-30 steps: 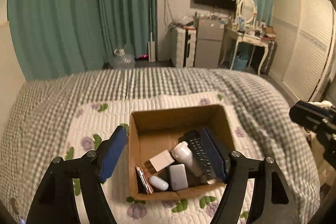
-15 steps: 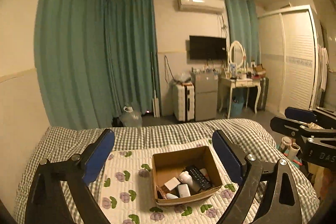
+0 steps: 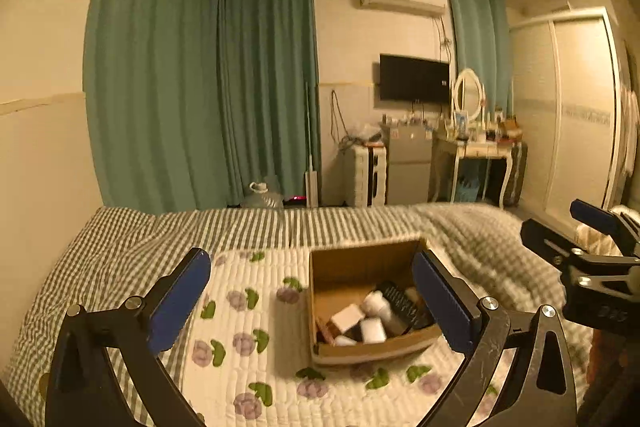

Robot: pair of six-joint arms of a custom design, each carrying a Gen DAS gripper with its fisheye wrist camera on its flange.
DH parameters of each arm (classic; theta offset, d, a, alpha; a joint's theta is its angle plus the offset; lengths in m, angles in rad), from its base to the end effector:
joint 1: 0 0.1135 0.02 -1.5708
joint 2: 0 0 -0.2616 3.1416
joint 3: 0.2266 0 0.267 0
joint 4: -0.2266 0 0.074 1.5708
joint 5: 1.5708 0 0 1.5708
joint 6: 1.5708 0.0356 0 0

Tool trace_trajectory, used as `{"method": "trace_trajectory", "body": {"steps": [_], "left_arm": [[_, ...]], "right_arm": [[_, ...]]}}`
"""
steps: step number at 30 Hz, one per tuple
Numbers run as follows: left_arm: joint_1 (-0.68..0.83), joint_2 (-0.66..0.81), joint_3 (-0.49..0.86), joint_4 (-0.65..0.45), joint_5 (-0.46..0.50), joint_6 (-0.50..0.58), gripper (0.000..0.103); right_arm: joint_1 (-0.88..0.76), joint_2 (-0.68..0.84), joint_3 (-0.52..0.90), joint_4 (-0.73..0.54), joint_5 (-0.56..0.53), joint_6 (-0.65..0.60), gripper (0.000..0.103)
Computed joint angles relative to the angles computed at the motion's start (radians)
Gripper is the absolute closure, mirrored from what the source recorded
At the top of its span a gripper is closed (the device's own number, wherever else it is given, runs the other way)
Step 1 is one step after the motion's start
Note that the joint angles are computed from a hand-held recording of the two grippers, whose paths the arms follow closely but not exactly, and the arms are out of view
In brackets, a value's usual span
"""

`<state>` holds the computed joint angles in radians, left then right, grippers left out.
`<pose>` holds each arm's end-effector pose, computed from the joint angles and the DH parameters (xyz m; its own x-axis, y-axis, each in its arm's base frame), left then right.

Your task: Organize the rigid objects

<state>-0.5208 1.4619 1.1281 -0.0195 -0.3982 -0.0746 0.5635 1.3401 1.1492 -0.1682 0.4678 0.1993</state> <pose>0.3168 -0.1658 0.3080 -0.3099 0.0986 -0.9456 0.1203 0.9907 0.0639 0.2842 0.1606 0.3405 -0.3149 0.0100 -0.9491 -0.0587 0.9978 0.0300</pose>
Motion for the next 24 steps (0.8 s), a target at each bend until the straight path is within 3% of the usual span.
{"method": "trace_trajectory", "body": {"steps": [3,6,10,24], "left_arm": [[-0.001,0.017,-0.104,0.135,-0.012,-0.019,0.0],[0.008,0.046,-0.163,0.197,-0.016,-0.035,0.0],[0.015,0.093,-0.17,0.204,-0.01,-0.042,0.0],[0.018,0.109,-0.168,0.188,-0.001,-0.038,0.0]], "right_arm": [[-0.039,0.053,-0.074,0.086,-0.023,0.013,0.0],[-0.065,0.088,-0.157,0.147,-0.038,0.038,0.0],[-0.094,0.114,-0.215,0.19,-0.044,0.063,0.0],[-0.062,0.122,-0.225,0.187,-0.069,0.071,0.0]]}}
